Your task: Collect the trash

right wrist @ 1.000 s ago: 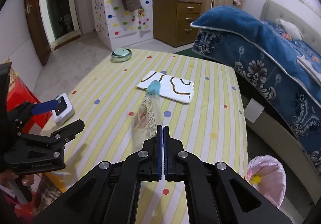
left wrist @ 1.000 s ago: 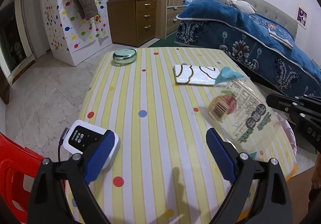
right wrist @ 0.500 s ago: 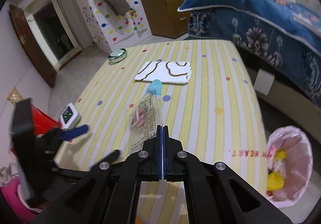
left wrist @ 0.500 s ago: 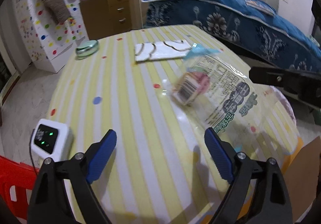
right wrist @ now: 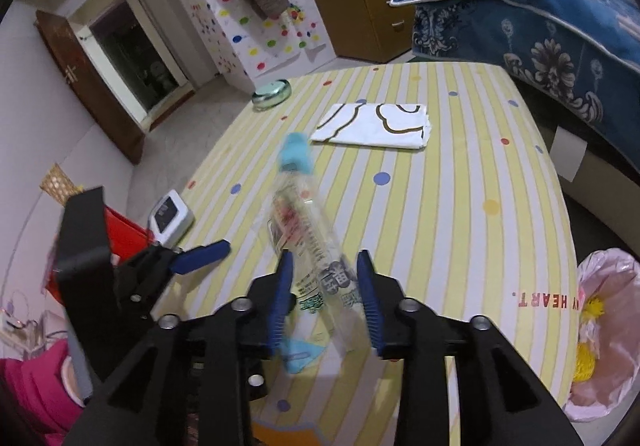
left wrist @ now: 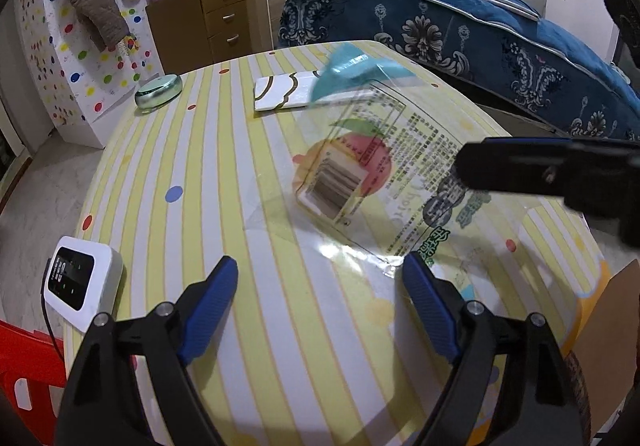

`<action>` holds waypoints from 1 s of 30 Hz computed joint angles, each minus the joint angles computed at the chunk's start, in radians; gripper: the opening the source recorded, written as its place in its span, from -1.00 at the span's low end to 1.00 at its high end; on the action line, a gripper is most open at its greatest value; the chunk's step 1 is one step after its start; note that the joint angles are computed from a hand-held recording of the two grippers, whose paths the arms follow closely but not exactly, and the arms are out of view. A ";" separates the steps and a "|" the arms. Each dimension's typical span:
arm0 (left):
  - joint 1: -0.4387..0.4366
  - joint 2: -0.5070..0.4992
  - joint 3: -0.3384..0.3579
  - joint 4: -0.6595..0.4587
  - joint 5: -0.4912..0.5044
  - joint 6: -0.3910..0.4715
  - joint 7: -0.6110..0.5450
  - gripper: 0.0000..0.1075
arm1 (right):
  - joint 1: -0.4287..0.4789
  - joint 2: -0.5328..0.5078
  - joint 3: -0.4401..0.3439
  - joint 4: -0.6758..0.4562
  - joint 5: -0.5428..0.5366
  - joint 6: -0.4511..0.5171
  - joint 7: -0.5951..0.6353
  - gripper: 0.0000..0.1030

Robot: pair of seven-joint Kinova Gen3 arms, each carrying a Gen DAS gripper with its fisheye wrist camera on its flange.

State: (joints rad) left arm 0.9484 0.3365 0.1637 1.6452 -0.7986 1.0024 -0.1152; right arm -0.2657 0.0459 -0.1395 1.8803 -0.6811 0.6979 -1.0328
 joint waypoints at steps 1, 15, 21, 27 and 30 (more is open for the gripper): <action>0.000 -0.001 0.000 0.001 0.000 0.000 0.000 0.53 | 0.005 0.006 -0.013 -0.004 0.024 -0.004 -0.019 -0.25; 0.000 0.002 -0.001 -0.003 -0.002 -0.001 -0.005 0.53 | 0.243 0.064 -0.174 0.024 0.023 -0.023 0.017 -0.16; 0.001 0.002 -0.001 -0.003 -0.001 0.000 -0.005 0.53 | 0.020 0.060 0.035 0.044 -0.051 -0.052 0.128 -0.21; 0.000 0.007 -0.002 -0.012 0.006 0.006 -0.013 0.53 | -0.206 0.046 0.185 0.052 0.087 -0.144 0.036 -0.84; -0.001 0.008 -0.004 -0.015 0.007 0.006 -0.016 0.53 | -0.133 0.023 0.155 0.063 0.001 -0.115 0.092 -1.00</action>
